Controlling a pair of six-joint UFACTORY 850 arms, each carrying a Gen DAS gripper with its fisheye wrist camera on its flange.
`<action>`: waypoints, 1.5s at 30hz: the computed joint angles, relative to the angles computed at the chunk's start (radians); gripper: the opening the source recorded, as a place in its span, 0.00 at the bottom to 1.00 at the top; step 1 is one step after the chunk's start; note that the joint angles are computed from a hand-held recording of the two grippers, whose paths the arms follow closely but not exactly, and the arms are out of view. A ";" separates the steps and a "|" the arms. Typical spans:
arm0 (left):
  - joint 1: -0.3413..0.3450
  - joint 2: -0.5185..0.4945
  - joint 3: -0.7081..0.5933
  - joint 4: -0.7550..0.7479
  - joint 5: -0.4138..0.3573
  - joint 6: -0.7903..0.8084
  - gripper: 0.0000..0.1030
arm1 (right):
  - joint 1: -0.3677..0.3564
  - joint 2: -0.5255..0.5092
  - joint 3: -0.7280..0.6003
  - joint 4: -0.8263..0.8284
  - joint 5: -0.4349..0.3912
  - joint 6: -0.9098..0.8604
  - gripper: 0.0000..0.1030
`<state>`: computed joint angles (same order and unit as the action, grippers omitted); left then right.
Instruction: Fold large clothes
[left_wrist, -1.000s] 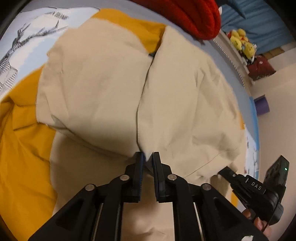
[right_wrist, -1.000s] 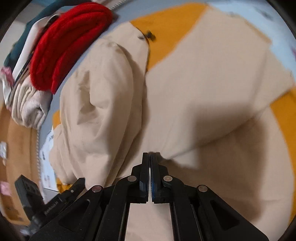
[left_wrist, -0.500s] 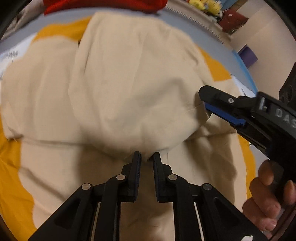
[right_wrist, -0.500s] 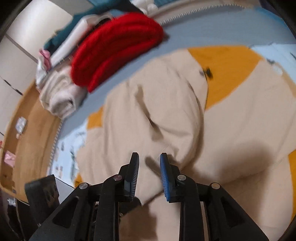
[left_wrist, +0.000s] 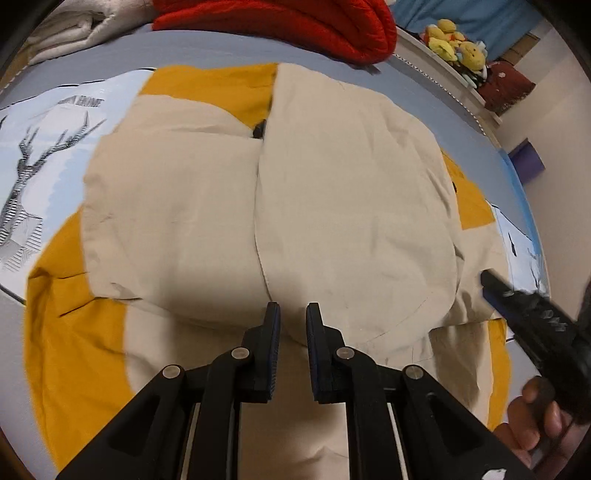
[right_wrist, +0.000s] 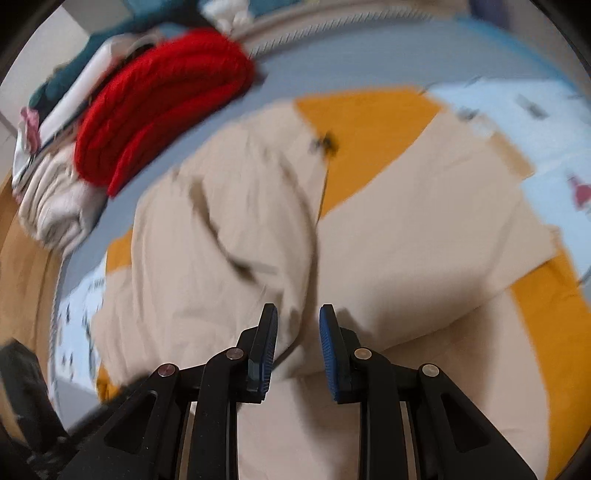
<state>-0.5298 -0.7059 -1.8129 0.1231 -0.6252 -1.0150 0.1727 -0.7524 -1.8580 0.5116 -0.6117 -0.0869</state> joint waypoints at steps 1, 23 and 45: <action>-0.006 0.014 0.010 0.029 0.007 -0.025 0.11 | 0.000 0.030 0.036 0.031 0.049 -0.023 0.24; -0.091 0.107 -0.006 0.492 -0.064 -0.291 0.12 | 0.042 0.203 0.209 0.325 0.185 -0.476 0.26; -0.397 0.556 0.508 0.799 -0.241 -0.704 0.12 | -0.304 0.893 0.838 0.462 0.209 -0.950 0.26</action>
